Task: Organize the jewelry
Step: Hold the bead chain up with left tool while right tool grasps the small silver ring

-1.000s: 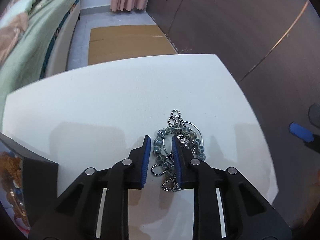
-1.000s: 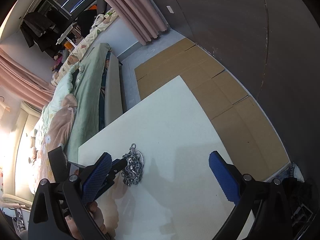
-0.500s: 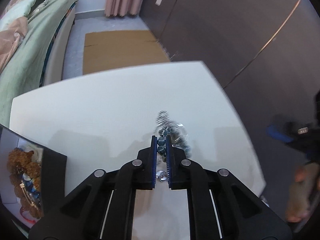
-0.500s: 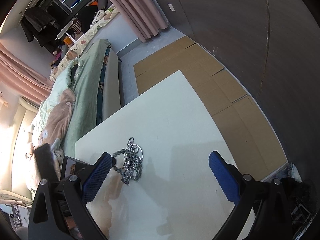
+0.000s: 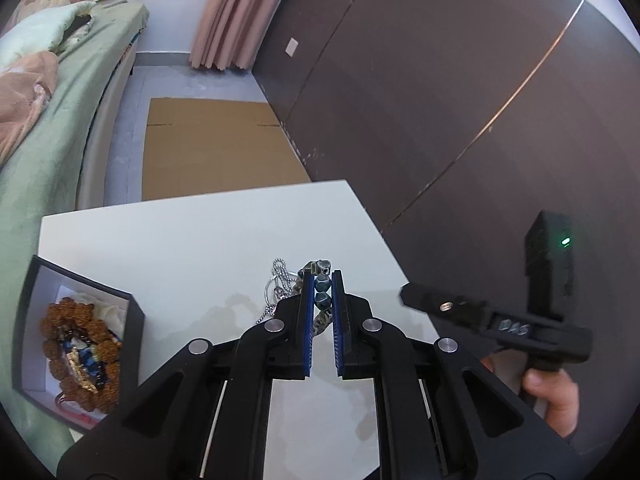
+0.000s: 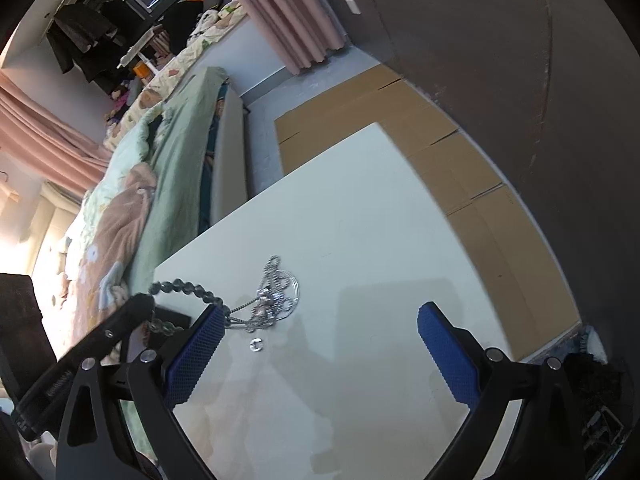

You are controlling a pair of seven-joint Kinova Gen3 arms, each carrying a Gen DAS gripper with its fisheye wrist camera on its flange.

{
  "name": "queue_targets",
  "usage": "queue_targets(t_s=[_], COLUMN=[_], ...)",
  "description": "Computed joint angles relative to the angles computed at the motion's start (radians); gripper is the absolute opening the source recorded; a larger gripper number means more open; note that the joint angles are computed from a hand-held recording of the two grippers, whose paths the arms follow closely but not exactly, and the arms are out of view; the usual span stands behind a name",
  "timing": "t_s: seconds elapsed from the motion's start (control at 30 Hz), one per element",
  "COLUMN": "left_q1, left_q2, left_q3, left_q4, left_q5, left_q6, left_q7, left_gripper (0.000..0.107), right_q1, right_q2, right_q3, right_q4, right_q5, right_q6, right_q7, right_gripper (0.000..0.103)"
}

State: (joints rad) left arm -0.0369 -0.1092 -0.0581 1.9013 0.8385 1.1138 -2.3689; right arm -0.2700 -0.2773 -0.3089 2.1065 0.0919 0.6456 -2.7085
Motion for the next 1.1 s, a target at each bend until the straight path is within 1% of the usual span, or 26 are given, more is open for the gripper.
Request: queue_targets(t_s=[0.13,0.27,0.37,0.43,0.47,0.5,0.53,0.57,0.73,0.83,0.97,1.03,1.1], left_q1=[-0.024,-0.047,-0.067,-0.085,-0.093,-0.104,-0.113,-0.123,-0.166,-0.184,-0.207,-0.217,-0.225], left_q2=[-0.012,-0.031,-0.034,-0.027,-0.025,-0.023,-0.019,-0.016,-0.006,0.000,0.004,0.003,0.001], left_q3=[-0.035,-0.060,-0.077,-0.092,-0.094,-0.103,-0.106,-0.111,-0.124,-0.125,-0.130,-0.133,-0.136], left_q4=[-0.007,-0.013,-0.016,-0.019,-0.020,-0.023,-0.024,-0.025,-0.031,-0.035,-0.038,-0.038,-0.037], left_q5=[0.031,0.060,0.070,0.081,0.084,0.086,0.088,0.091,0.096,0.097,0.102,0.105,0.106], left_q6=[0.045,0.074,0.079,0.089,0.089,0.098,0.102,0.109,0.136,0.147,0.165,0.172,0.179], left_q7=[-0.033,-0.058,-0.068,-0.076,-0.077,-0.081,-0.084,-0.090,-0.111,-0.116,-0.126,-0.130,-0.133], left_gripper=[0.009,0.009,0.009,0.009,0.009,0.009,0.009,0.009,0.009,0.009,0.009,0.009,0.009], right_q1=[-0.034,-0.052,-0.081,-0.102,-0.113,-0.126,-0.138,-0.151,-0.226,-0.268,-0.308,-0.334,-0.345], right_q2=[0.031,0.081,0.115,0.144,0.161,0.186,0.200,0.222,0.303,0.344,0.381,0.400,0.417], right_q3=[0.032,0.024,0.034,0.038,0.040,0.037,0.039,0.034,0.042,0.058,0.078,0.086,0.092], right_q4=[0.001,-0.022,-0.040,-0.060,-0.074,-0.093,-0.102,-0.120,-0.191,-0.222,-0.255,-0.276,-0.288], right_q5=[-0.049,-0.051,-0.065,-0.069,-0.068,-0.063,-0.058,-0.039,0.059,0.091,0.112,0.141,0.142], right_q6=[-0.045,-0.048,-0.050,-0.039,-0.028,-0.013,-0.006,0.008,0.090,0.125,0.149,0.179,0.189], right_q7=[0.053,0.064,0.091,0.114,0.125,0.132,0.137,0.128,0.061,0.038,0.029,0.005,0.004], right_gripper=[0.079,0.077,0.067,0.055,0.052,0.048,0.046,0.045,0.029,0.026,0.026,0.023,0.021])
